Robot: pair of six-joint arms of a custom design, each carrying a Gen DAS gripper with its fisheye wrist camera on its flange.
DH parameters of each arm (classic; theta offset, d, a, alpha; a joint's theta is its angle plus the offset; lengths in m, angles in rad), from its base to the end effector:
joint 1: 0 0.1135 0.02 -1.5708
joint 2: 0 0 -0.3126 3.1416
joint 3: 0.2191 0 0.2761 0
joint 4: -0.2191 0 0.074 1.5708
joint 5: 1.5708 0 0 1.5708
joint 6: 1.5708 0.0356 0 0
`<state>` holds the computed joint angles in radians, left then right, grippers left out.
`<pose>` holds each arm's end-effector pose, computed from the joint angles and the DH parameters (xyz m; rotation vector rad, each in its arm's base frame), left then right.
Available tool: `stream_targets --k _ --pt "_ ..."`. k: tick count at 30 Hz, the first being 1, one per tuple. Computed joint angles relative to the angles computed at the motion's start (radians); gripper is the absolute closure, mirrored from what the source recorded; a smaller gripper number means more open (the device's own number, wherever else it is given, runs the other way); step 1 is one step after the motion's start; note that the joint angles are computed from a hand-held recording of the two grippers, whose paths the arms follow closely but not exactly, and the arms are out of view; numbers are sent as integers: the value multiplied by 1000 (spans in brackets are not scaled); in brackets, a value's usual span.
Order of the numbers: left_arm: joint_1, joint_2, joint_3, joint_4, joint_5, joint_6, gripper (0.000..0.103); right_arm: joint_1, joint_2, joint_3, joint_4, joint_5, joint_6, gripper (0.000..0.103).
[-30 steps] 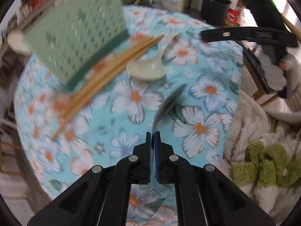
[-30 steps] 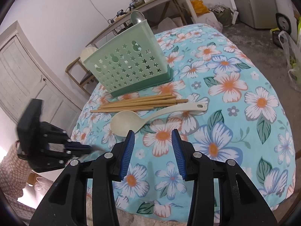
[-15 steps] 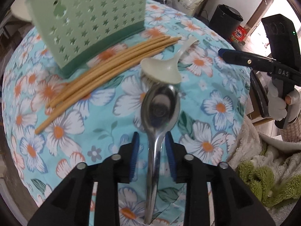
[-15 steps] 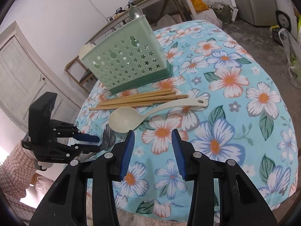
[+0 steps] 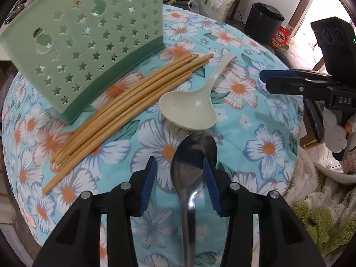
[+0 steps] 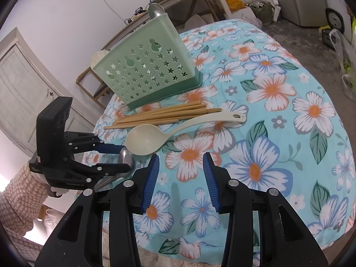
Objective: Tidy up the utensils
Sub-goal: 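Lift the metal spoon off the cloth with the left tool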
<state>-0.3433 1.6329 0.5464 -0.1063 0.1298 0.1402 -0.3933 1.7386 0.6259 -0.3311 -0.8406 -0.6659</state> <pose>0.2417 -0.0913 0.1133 0.6965 2.6807 -0.2328 0.2481 -0.0742 0.1096 -0.4057 2.4409 0.8745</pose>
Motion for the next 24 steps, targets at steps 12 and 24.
stream_targets --k 12,24 --pt "-54 -15 -5 31 -36 4 68 11 42 16 14 6 7 63" --pt "-120 -98 -17 -17 -82 40 81 25 47 16 28 7 20 63"
